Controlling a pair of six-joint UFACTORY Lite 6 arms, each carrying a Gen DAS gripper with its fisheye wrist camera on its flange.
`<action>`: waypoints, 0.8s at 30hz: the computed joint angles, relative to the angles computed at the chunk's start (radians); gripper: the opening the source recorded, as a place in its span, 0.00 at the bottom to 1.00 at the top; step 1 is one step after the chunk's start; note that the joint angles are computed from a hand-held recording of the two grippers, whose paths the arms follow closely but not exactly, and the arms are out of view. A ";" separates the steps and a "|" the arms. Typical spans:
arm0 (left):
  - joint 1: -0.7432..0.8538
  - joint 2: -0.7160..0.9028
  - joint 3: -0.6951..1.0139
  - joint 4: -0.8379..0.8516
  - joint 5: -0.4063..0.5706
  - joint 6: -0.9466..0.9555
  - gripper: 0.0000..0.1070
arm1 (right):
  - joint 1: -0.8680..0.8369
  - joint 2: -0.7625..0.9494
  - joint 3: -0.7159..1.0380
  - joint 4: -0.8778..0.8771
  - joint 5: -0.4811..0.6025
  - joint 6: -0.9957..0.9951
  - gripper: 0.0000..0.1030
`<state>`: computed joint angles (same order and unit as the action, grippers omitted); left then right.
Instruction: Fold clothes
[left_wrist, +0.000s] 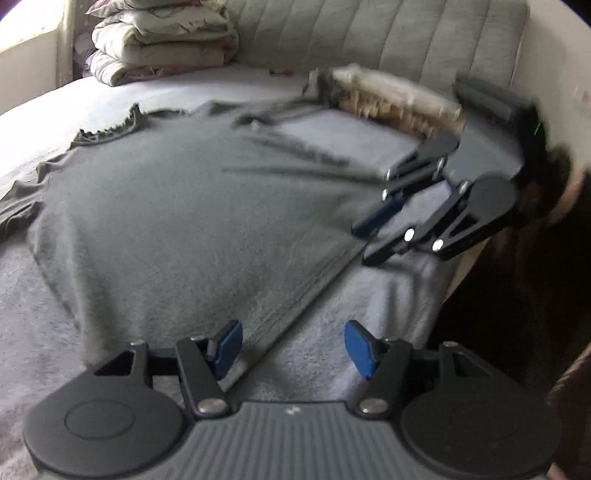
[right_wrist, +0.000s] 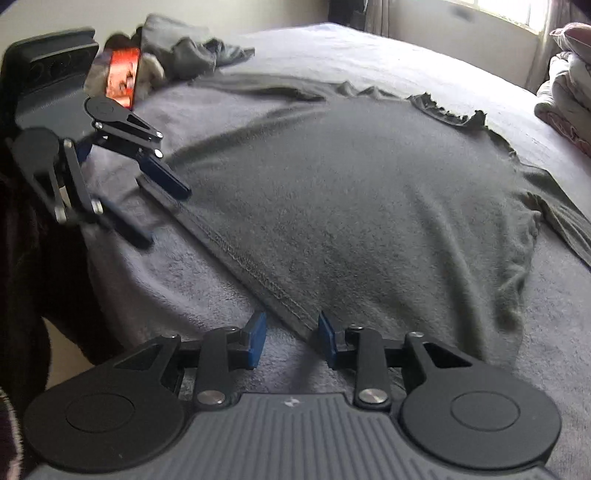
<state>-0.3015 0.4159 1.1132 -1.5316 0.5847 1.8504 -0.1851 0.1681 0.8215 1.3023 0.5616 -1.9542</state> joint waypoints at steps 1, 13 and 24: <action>0.036 -0.017 -0.018 -0.060 0.021 0.031 0.63 | -0.028 -0.009 0.005 -0.001 0.025 0.008 0.33; 0.222 0.377 0.422 -0.208 -0.097 -0.438 0.55 | -0.140 0.254 0.317 0.222 -0.172 0.224 0.39; 0.174 0.697 0.854 -0.284 -0.233 -0.616 0.31 | -0.143 0.637 0.816 -0.074 -0.177 0.873 0.39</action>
<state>-0.1275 1.1130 1.9669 -1.8160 0.3519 1.2348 -0.3285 0.8047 1.6377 1.2283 0.3843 -1.0809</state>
